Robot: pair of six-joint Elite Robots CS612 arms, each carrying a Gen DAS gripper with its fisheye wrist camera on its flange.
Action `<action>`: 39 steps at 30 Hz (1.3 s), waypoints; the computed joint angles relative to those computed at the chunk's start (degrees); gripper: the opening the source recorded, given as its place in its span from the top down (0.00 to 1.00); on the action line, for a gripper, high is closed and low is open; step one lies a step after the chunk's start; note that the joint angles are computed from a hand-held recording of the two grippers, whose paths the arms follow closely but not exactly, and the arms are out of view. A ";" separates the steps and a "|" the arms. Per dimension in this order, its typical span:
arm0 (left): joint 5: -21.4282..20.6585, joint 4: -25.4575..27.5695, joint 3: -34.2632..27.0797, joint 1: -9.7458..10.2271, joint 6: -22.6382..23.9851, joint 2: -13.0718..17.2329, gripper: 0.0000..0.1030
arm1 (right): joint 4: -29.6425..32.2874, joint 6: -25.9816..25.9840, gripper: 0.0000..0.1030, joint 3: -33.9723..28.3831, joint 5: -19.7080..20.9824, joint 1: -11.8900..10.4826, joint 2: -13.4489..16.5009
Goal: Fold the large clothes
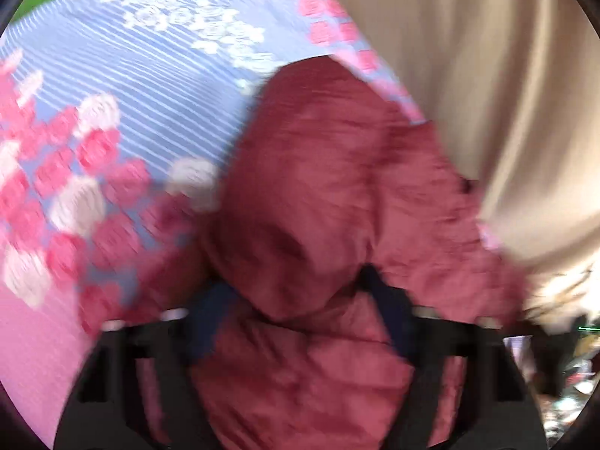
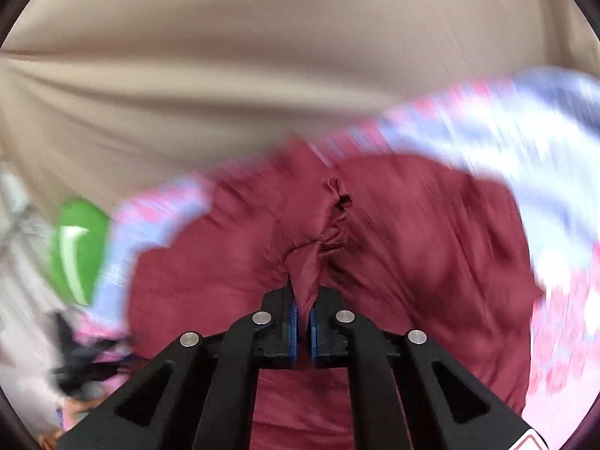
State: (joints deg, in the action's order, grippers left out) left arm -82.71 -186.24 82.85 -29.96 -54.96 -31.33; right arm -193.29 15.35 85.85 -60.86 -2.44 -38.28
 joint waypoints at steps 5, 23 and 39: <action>7.62 4.51 -0.59 -0.85 -0.38 0.21 0.97 | -9.38 0.02 0.97 1.69 -1.82 -1.17 -0.71; 13.82 1.40 -1.07 -2.12 3.18 1.57 0.99 | 2.29 -5.45 0.79 2.36 -12.55 1.11 -1.07; 11.62 -2.94 0.09 -1.62 1.62 1.82 0.99 | 27.37 -23.19 0.89 -22.72 -16.21 13.62 10.95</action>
State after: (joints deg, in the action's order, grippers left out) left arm -71.09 -189.18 82.94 -31.58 -53.34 -29.51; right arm -165.92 -7.85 63.13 -77.07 11.18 -27.33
